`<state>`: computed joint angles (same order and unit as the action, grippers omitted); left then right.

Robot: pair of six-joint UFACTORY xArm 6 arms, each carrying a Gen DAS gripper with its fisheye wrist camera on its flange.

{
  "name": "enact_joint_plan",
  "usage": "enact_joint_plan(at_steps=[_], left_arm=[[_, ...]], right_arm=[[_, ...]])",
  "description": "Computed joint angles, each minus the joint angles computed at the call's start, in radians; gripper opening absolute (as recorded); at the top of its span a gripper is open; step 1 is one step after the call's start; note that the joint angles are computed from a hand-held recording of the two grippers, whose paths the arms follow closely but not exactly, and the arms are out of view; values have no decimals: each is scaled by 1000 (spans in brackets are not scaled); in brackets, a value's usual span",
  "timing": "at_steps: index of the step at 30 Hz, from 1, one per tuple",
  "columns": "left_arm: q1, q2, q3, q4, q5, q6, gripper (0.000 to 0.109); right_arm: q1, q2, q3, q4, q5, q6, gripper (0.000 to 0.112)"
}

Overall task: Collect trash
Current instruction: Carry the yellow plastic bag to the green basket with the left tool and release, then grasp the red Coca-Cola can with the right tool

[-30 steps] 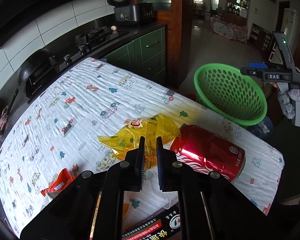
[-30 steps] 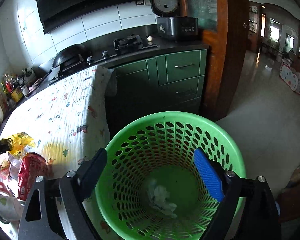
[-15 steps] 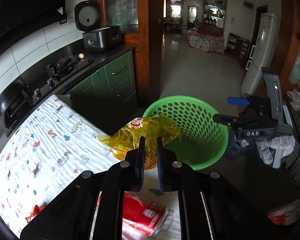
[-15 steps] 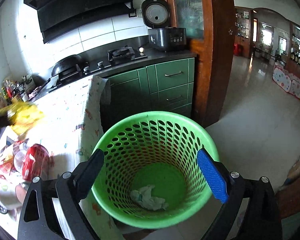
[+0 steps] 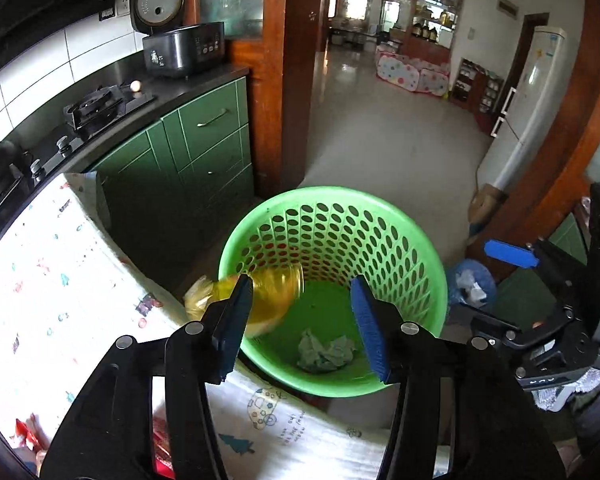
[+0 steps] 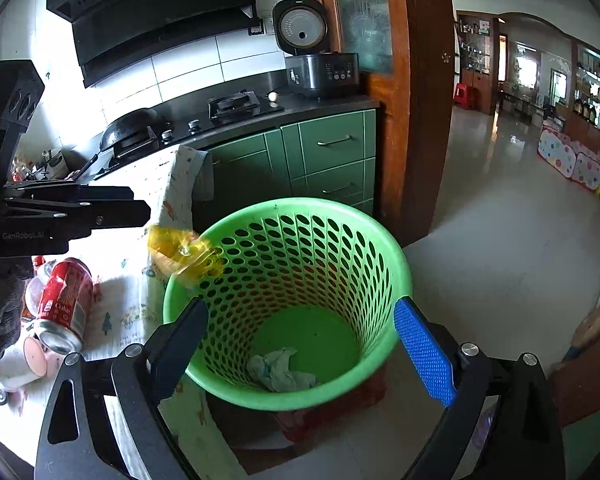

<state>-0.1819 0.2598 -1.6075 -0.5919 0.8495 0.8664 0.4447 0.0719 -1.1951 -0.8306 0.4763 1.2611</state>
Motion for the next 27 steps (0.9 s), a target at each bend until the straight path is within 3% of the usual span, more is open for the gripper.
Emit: enact_joint_plan(at_steps=[8,15,22,27], left_arm=[[37,-53,42,-20,-7,17,52],[109,-163,137,-54,-30,55,58],[215,-298,253,-129,-36,144,64],[311,-390,344,-185,-20,231,68]], right_arm=[[11,-7,2,-9,-17,12,91],[50,16,-40,36,-37,-60,91],[115,98,-136,250,-87,-280,91],[170,204,-275,442,-62,-496,91]])
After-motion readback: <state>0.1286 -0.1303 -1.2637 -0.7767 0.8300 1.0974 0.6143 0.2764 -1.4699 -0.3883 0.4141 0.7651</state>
